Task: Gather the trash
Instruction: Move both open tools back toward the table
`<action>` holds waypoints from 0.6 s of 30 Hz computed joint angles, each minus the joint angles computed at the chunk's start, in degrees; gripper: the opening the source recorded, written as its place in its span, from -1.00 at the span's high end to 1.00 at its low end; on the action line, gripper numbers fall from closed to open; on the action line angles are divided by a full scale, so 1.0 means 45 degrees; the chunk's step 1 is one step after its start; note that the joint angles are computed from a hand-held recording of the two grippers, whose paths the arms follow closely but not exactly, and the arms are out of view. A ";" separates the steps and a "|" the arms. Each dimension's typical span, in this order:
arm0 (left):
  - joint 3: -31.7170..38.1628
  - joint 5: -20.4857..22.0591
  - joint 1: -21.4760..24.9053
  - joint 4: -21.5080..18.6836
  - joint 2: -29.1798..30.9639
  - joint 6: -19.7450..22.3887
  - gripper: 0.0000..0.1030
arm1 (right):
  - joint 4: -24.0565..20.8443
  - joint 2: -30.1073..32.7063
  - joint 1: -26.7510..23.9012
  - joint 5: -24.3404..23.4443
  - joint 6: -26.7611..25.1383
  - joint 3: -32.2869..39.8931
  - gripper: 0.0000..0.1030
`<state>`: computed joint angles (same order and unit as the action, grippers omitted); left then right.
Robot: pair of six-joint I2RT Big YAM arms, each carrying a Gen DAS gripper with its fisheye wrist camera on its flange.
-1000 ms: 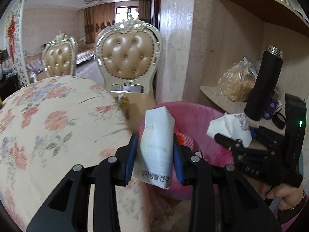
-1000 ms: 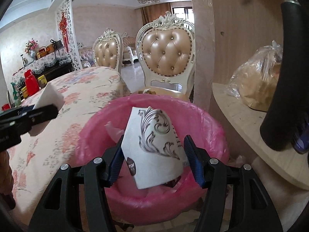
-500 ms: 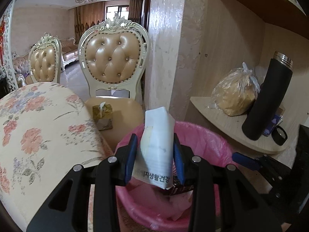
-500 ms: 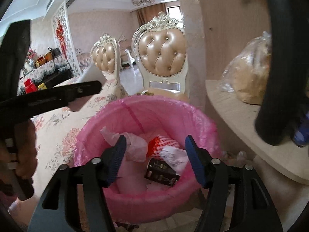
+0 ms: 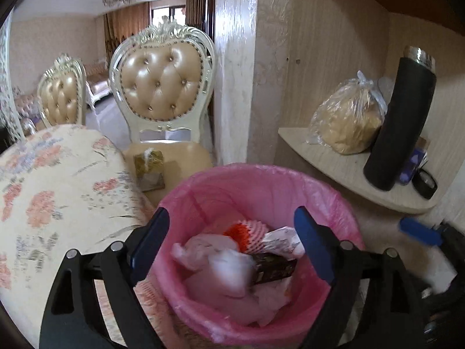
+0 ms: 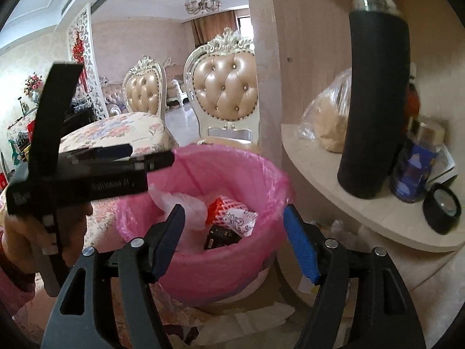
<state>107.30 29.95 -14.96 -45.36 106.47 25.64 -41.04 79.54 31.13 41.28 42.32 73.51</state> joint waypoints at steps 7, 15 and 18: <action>-0.1458 -0.0053 0.1262 0.1204 -0.1349 -0.0110 -0.79 | -0.0219 0.0447 0.0677 0.0593 -0.0455 0.0920 -0.48; -0.2981 -0.0576 0.3902 0.2356 -0.2554 -0.0065 -0.90 | -0.0113 0.2348 0.1643 0.0098 -0.1277 0.3158 -0.65; -0.2984 -0.0572 0.5128 0.2338 -0.2584 -0.0173 -0.90 | -0.0154 0.3485 0.2001 -0.0559 -0.1693 0.4497 -0.65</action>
<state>93.87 27.38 8.11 -34.84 94.84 24.86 -41.74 95.22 40.13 38.76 34.71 93.74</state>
